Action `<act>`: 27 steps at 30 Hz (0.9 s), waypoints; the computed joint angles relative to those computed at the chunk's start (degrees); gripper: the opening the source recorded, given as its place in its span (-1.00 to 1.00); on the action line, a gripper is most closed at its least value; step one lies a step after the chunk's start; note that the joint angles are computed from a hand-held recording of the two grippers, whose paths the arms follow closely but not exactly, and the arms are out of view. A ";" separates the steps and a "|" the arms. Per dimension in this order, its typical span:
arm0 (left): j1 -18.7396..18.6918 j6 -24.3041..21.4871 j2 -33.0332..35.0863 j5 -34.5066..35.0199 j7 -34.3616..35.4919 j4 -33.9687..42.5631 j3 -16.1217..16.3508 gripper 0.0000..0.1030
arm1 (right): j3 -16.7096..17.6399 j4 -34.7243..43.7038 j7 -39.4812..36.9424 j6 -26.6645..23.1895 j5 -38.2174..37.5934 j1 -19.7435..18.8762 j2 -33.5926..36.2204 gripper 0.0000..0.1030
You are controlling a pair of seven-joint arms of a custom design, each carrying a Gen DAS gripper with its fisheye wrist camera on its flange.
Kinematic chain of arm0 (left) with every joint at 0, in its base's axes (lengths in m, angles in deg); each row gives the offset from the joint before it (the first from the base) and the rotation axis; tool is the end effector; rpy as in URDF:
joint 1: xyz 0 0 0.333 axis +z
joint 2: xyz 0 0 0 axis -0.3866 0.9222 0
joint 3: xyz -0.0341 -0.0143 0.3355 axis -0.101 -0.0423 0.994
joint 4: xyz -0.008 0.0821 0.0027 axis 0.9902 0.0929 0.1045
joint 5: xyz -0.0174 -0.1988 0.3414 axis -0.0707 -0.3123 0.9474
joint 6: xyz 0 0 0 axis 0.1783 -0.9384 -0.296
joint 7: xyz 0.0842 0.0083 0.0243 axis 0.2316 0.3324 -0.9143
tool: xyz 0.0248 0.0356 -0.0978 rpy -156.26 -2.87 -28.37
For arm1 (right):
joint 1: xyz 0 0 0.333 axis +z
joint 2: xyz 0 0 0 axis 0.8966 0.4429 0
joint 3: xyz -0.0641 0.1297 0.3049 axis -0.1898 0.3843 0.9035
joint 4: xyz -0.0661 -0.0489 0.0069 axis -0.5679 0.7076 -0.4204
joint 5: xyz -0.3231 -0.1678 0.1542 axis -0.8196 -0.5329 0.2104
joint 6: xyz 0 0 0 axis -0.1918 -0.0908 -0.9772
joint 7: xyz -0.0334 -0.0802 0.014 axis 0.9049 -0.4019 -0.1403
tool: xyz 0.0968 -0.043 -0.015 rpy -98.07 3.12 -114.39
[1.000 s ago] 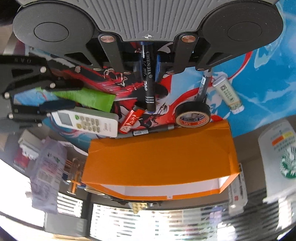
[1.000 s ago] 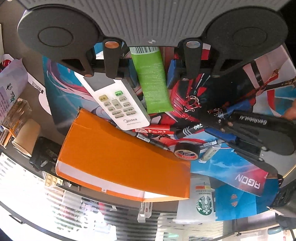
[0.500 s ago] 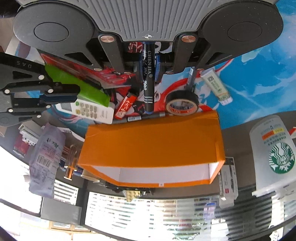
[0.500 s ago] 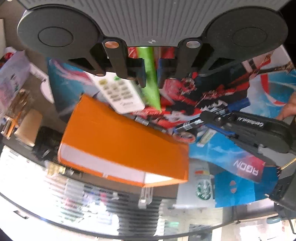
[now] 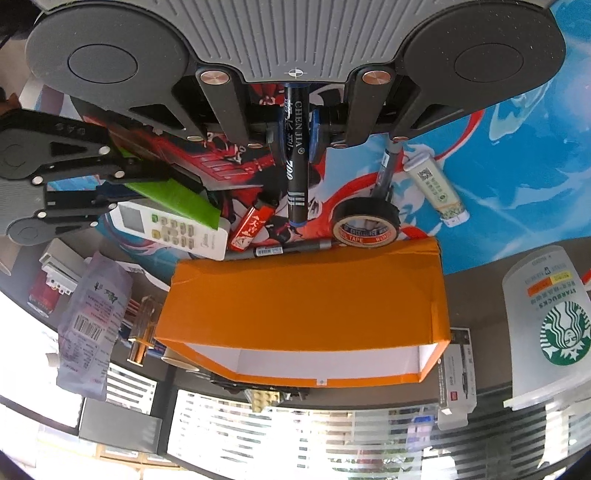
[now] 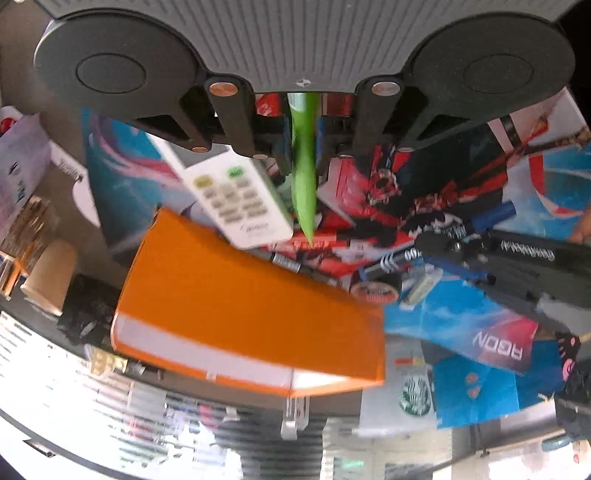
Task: Organize rigid objects
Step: 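Grasp the black marker with the left tool while the right tool grasps the green tube, then carry the marker with the left tool while the right tool carries the green tube over the box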
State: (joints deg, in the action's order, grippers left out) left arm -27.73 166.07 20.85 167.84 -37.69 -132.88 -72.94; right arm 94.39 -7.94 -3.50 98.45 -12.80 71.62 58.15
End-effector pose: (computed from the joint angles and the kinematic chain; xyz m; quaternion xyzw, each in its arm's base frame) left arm 0.5921 -0.1327 0.3777 -0.6863 0.6037 -0.3015 0.2715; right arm 0.7080 0.2379 0.3873 -0.8764 0.2409 -0.1355 0.3944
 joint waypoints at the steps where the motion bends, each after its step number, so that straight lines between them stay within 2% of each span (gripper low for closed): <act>1: 0.13 -0.07 0.13 -0.83 0.65 -0.03 -0.14 -0.79 | 0.64 -0.21 -1.03 0.94 1.00 -0.31 0.09 -0.76; 4: 0.15 0.54 0.06 -2.05 1.26 -0.35 0.15 -0.79 | 0.78 -0.28 -1.13 2.59 1.52 -0.08 0.19 -0.80; 7: -0.31 0.36 -0.43 0.14 -0.56 -0.20 0.71 -0.79 | 1.22 -0.09 -1.49 1.31 2.04 -0.75 -0.16 -0.81; 27: 2.11 -1.19 -3.78 7.96 -5.68 1.09 -1.82 -0.79 | 2.28 1.15 -10.75 1.26 12.43 -1.04 -2.12 -0.81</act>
